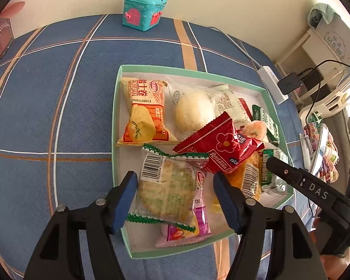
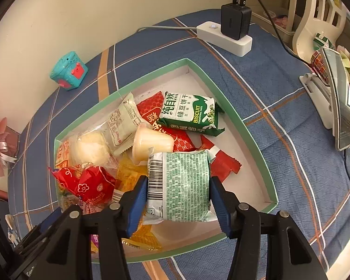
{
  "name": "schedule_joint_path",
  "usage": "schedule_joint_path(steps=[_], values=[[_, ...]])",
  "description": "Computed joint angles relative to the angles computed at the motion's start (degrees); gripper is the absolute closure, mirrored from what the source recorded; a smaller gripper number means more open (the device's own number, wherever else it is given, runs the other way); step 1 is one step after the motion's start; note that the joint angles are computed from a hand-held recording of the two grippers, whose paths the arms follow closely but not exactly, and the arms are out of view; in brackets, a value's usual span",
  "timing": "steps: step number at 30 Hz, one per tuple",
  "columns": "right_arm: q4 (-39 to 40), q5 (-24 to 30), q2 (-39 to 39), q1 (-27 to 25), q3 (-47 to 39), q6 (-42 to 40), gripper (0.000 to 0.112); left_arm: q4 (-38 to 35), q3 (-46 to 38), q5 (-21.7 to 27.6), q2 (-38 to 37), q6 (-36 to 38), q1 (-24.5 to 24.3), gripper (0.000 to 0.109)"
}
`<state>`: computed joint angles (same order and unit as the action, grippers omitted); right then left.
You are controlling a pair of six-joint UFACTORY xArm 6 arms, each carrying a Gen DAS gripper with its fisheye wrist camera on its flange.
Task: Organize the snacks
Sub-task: 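Lower both biscuit packs into the tray and open both tools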
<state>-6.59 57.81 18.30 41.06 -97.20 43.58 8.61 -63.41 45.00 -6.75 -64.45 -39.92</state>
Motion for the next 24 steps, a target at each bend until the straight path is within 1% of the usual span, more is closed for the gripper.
schedule_joint_path(steps=[5,10,13,15,16,17,19,20,24], values=[[-0.9,0.1,-0.5,0.2,-0.2,0.4,0.046,0.8,0.2,0.8,-1.9,-1.0,-0.5,0.04],[-3.0,0.6,-0.7,1.3,-1.3,0.4,0.045,3.7,0.3,3.2,-4.1,-4.2,-0.8,0.04],[-4.3,0.5,-0.7,2.2,-2.4,-0.3,0.045,7.8,-0.6,8.1,-5.0,-7.1,-1.3,0.038],[-4.9,0.0,-0.5,2.8,-2.9,-1.1,0.044,10.9,-1.7,12.4,-4.9,-8.9,-1.9,0.028],[-5.3,-0.2,-0.4,3.2,-3.3,-1.5,0.043,12.1,-2.1,14.2,-4.8,-9.7,-2.0,0.02],[-5.7,-0.3,-0.2,3.5,-3.7,-1.8,0.04,13.8,-2.5,16.1,-4.7,-10.7,-2.3,0.019],[-5.9,-0.5,0.5,4.2,-4.6,-3.0,0.036,15.1,-2.6,17.7,-4.6,-11.3,-2.4,0.017],[-5.8,-0.7,0.9,4.4,-5.0,-3.8,0.032,15.7,-2.7,18.6,-4.4,-11.4,-2.4,0.014],[-6.9,0.3,2.4,5.5,-7.1,-5.6,0.018,18.0,-3.1,21.1,-3.9,-12.3,-2.8,0.013]])
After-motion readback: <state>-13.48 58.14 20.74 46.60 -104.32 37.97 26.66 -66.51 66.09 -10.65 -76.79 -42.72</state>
